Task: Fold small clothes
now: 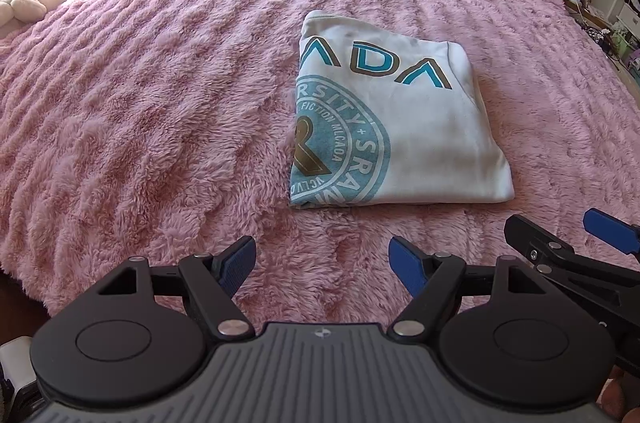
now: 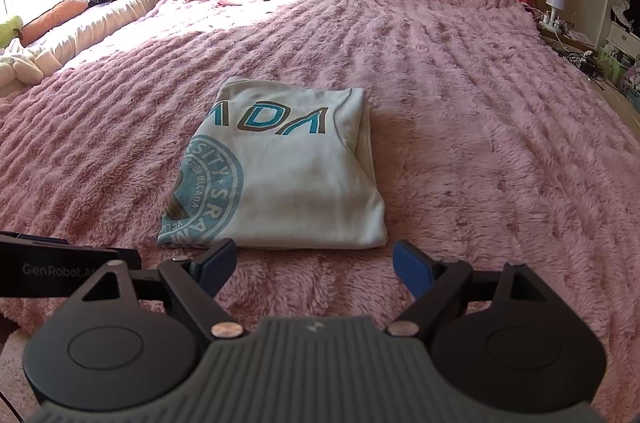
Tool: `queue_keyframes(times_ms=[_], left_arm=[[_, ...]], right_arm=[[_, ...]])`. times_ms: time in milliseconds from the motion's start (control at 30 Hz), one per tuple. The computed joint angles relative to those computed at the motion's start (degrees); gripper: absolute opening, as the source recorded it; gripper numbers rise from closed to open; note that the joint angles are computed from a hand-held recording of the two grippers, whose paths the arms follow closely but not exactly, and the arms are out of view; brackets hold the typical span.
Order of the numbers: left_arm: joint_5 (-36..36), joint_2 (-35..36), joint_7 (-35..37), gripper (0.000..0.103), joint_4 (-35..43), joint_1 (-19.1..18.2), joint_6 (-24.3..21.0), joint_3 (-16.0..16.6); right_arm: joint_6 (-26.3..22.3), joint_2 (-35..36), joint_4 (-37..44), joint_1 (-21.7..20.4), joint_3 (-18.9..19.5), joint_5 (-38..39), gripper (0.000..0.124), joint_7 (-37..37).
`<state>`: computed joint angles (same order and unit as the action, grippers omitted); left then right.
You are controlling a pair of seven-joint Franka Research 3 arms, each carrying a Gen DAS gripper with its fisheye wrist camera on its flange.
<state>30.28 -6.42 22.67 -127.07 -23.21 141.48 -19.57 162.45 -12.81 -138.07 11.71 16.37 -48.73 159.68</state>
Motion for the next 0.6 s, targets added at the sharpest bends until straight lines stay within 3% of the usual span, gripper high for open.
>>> queue_keyframes(times_ms=[600], left_arm=[[-4.69, 0.66, 2.90, 0.088, -0.17, 0.19, 1.02, 0.84]], right_arm=[[-0.74, 1.21, 1.11, 1.18, -0.85, 1.39, 0.081, -2.44]])
